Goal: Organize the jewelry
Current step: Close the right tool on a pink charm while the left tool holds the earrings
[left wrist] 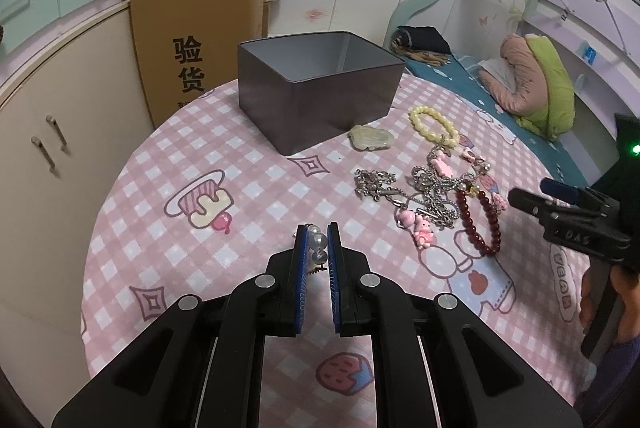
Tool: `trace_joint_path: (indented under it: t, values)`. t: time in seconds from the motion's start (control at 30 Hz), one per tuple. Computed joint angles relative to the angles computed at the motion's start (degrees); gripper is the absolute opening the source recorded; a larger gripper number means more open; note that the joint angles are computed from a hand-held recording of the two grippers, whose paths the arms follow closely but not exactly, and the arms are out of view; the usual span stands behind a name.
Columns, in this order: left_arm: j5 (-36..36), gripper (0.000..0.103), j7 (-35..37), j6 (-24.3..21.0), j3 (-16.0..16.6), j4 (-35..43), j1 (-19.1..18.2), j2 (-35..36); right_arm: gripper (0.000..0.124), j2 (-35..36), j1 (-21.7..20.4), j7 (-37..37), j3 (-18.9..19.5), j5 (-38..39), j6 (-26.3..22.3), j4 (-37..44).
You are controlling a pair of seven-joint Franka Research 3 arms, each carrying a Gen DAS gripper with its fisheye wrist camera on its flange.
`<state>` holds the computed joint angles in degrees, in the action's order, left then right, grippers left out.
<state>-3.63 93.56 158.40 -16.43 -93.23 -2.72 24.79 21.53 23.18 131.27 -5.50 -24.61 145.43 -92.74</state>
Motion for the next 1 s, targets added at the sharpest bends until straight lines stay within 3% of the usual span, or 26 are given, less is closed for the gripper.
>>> trace_joint_path:
  t: [0.1,0.3,0.4,0.57,0.83,0.87,0.9,1.0]
  values:
    - [-1.05,0.010,0.84,-0.20,-0.84,0.14,0.58,0.13,0.080,1.13,-1.20,-3.74,1.31,2.95,-1.57,0.78]
    - [-1.32,0.010,1.27,-0.62,-0.70,0.44,0.29,0.10,0.073,2.62,-0.90,-7.55,1.34,4.75,1.22,1.58]
    - [-1.26,0.010,1.22,-0.76,-0.58,0.59,0.12,0.09,0.063,3.08,-1.45,-9.96,1.73,7.60,2.75,1.96]
    - [-3.31,0.010,2.87,-1.04,-1.70,0.67,0.98,-0.07,0.030,3.54,-0.99,-11.51,1.12,9.29,3.89,2.46]
    - [-6.03,0.010,5.66,-1.04,-2.95,1.14,1.68,-0.55,0.025,2.42,-0.83,-11.93,0.53,10.64,5.98,0.54]
    - [-6.33,0.010,5.99,-0.99,-3.00,1.31,1.65,-0.58,0.019,2.11,-0.66,-11.69,0.29,10.41,6.12,0.18]
    - [-6.55,0.010,6.24,-0.94,-2.99,1.41,1.59,-0.64,0.000,1.83,-0.54,-11.50,0.10,10.16,6.03,0.09]
    - [-7.96,0.010,8.07,-0.76,-3.74,2.08,1.92,-0.63,0.000,2.62,-1.63,-13.97,1.35,12.29,2.41,1.95]
